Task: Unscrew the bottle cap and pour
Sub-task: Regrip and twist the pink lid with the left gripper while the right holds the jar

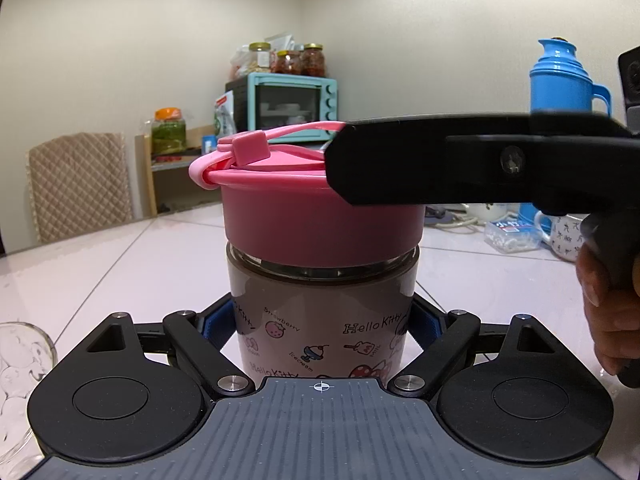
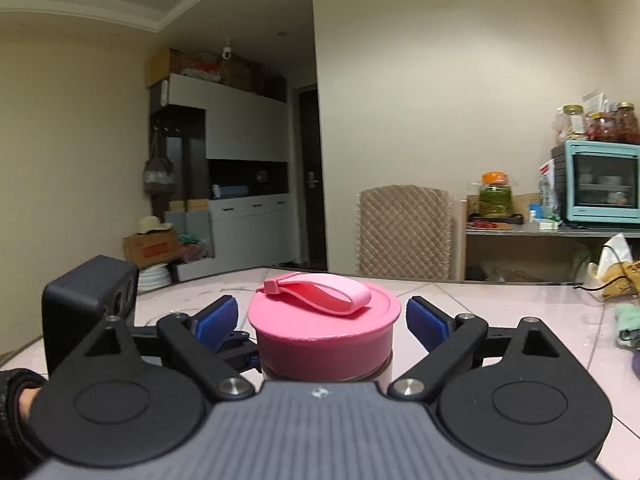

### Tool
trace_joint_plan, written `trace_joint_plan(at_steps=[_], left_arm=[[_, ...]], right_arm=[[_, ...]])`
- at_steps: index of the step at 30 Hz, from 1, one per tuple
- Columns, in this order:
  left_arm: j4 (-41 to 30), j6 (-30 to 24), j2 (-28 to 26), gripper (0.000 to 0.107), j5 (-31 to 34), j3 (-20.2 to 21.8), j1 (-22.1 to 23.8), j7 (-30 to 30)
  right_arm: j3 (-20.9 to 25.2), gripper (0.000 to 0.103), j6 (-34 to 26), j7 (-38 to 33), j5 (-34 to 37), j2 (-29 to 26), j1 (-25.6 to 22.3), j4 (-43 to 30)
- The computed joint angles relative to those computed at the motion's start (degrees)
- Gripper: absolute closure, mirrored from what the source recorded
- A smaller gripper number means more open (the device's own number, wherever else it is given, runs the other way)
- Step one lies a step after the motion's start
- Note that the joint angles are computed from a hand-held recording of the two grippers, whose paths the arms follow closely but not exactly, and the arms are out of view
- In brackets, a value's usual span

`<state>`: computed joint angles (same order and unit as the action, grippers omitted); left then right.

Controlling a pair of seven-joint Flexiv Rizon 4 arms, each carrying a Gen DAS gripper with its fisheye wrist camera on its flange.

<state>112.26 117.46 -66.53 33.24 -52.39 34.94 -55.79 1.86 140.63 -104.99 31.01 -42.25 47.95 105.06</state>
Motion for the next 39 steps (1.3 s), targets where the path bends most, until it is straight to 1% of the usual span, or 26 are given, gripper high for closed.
trace_joint_plan(at_steps=[3, 6, 10, 14, 19, 21, 25, 29, 32, 35, 38, 39], left_arm=[[0.00, 0.04, 0.05, 0.017, 0.01, 0.04, -0.04, -0.07], [-0.02, 0.06, 0.08, 0.017, 0.04, 0.08, -0.09, -0.15], [-0.04, 0.09, 0.15, 0.017, 0.07, 0.15, -0.16, -0.27], [0.07, 0.24, 0.26, 0.017, 0.14, 0.28, -0.21, -0.42], [0.02, 0.23, 0.30, 0.017, 0.23, 0.34, -0.26, -0.57], [0.00, 0.24, 0.32, 0.017, 0.26, 0.37, -0.28, -0.63], [-0.06, 0.23, 0.33, 0.017, 0.31, 0.40, -0.34, -0.72], [-0.13, 0.18, 0.31, 0.017, 0.32, 0.39, -0.36, -0.75], [-0.15, 0.18, 0.30, 0.017, 0.33, 0.38, -0.37, -0.75], [-0.11, 0.25, 0.35, 0.017, 0.33, 0.44, -0.40, -0.79], [-0.11, 0.27, 0.35, 0.017, 0.37, 0.47, -0.40, -0.83], [-0.11, 0.27, 0.34, 0.017, 0.40, 0.48, -0.39, -0.84]], right_arm=[[-1.39, 0.010, -0.94, -2.10, 4.20, -0.57, 1.89, -1.35], [-2.90, 0.010, -2.68, -4.91, 9.86, -1.28, 3.93, -3.77], [-3.70, 0.010, -3.97, -8.82, 15.62, -1.89, 5.59, -6.86], [-3.43, 0.010, -4.91, -12.32, 19.71, -2.44, 6.02, -9.96], [-2.40, 0.011, -5.97, -16.48, 23.19, -2.91, 5.43, -13.13], [-2.14, 0.014, -6.23, -18.39, 24.91, -3.02, 5.28, -14.21], [-0.14, 0.017, -5.27, -18.76, 24.09, -3.26, 4.01, -14.28], [0.80, 0.017, -4.79, -19.33, 23.54, -3.35, 3.45, -14.21], [1.76, 0.018, -4.59, -17.68, 20.22, -3.06, 2.39, -12.37], [3.38, 0.018, -3.62, -12.11, 11.84, -2.71, -0.09, -8.15], [5.00, 0.018, -1.98, -5.48, 1.84, -2.83, -3.49, -3.92], [5.82, 0.018, -1.21, -3.09, -2.47, -2.90, -5.24, -2.24]])
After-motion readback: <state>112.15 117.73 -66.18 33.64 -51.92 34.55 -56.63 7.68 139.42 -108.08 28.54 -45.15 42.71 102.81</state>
